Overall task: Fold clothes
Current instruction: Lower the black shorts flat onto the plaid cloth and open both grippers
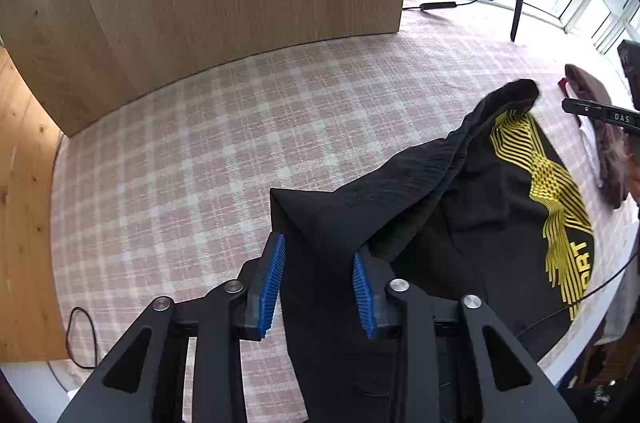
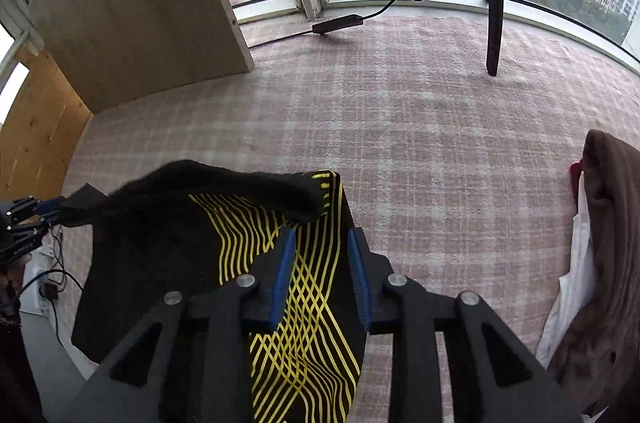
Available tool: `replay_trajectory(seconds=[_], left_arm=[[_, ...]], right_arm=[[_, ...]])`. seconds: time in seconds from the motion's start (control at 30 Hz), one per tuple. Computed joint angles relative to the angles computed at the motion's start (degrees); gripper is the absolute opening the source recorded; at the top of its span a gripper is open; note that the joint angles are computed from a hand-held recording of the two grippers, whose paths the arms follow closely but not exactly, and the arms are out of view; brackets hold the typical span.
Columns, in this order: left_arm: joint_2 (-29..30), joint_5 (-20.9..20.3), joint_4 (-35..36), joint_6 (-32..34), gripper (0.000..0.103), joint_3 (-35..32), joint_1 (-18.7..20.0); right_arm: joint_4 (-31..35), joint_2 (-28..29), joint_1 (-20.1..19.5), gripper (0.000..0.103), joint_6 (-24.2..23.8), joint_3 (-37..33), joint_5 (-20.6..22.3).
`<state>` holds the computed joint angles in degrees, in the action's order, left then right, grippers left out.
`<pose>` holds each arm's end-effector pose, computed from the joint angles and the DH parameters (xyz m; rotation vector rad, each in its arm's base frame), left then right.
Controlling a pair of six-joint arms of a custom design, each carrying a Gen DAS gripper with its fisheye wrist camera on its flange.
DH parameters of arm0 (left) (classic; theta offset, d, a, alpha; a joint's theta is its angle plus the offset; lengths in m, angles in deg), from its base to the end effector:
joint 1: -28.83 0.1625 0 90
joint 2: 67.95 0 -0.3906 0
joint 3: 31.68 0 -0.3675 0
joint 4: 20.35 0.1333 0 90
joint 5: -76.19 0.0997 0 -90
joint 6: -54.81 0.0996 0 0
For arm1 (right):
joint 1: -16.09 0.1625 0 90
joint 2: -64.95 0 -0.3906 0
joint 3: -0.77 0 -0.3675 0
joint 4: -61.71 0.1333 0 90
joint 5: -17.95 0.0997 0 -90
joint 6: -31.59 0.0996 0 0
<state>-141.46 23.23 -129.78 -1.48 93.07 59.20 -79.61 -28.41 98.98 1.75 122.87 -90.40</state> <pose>-0.2334 -0.3608 0.1304 0.2897 2.3186 -0.3089 0.0482 -0.4370 0.3267 0.4454 -2.6567 0.3720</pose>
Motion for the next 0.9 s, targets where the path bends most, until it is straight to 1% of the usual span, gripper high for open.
replay_trajectory(seconds=[0.03,0.07,0.1,0.13,0.17,0.2,0.23,0.3,0.37,0.4,0.47,0.5,0.57,0.6,0.63,0.67,0.7,0.77,0.83,0.87,0.9], left_arm=[[0.85,0.41,-0.05,0.85,0.035,-1.24,1.37],[1.72,0.8,-0.05,1.66,0.034,-2.51,2.7],[2.59,1.17,-0.01,2.43,0.033,-3.82,4.0],[2.69,1.84,-0.68,3.38,0.033,-4.36,4.38],[2.22,2.74,-1.99,4.52,0.033,-4.29,4.09],[1.14,3.2,-3.31,5.72,0.034,-3.68,3.63],[-0.43,3.32,-4.58,6.92,0.036,-2.7,3.02],[-3.23,4.01,-3.93,8.3,0.045,-0.8,2.03],[-5.05,4.17,-2.4,10.37,0.047,1.17,1.78],[-5.13,3.94,-1.56,11.65,0.047,1.82,2.27],[-3.46,3.63,-0.92,12.75,0.047,2.15,4.33],[-2.75,3.17,-1.64,13.55,0.047,2.32,5.49],[-1.69,2.0,-5.31,15.91,0.047,2.74,7.44],[-1.03,1.79,-6.81,16.67,0.047,2.7,8.11],[-0.36,1.56,-8.29,17.43,0.047,2.64,8.77],[0.2,1.53,-9.59,18.18,0.047,2.58,9.23],[0.54,1.48,-10.68,18.91,0.047,2.5,9.51],[0.79,1.04,-12.33,20.24,0.047,2.26,9.99],[1.0,1.43,-11.98,20.88,0.047,1.76,10.11],[1.06,1.78,-11.58,21.08,0.047,1.55,10.1],[1.08,2.07,-11.43,21.21,0.047,1.44,10.2]], right_arm=[[3.97,0.9,-1.03,0.027,1.99,-3.0,3.19],[5.62,3.36,-1.28,0.027,3.83,-6.12,3.98],[4.87,5.87,-0.55,0.027,4.11,-8.46,2.37],[2.19,8.92,1.14,0.027,4.94,-10.17,-1.63],[0.02,10.52,2.87,0.027,3.74,-10.98,-3.88],[-1.22,11.8,4.01,0.027,1.66,-12.04,-4.81],[-0.96,11.6,4.09,0.027,0.53,-12.17,-3.35],[0.4,10.3,3.18,0.027,-1.91,-11.39,-0.51],[-0.36,9.09,2.53,0.027,-4.04,-8.76,-1.61],[-0.46,8.86,2.03,0.027,-4.8,-7.68,-2.1],[-0.84,8.72,0.78,0.028,-6.87,-5.81,-2.25],[-3.09,9.43,0.46,0.029,-7.62,-4.93,-2.49],[-5.96,11.2,0.22,0.031,-8.58,-4.05,-3.97],[-5.32,11.96,0.19,0.037,-7.67,-4.52,-3.75],[-5.41,12.7,-0.13,0.041,-7.78,-4.72,-2.99],[-4.81,13.38,-0.21,0.041,-8.12,-5.23,-2.33],[-4.83,14.03,0.2,0.041,-7.85,-5.45,-2.71],[-6.7,15.21,0.95,0.041,-9.3,-5.05,-4.49],[-7.57,16.21,1.37,0.041,-10.45,-4.91,-5.75],[-7.87,15.96,0.92,0.041,-11.49,-4.7,-4.86],[-7.36,15.67,0.5,0.033,-11.86,-4.74,-4.01]])
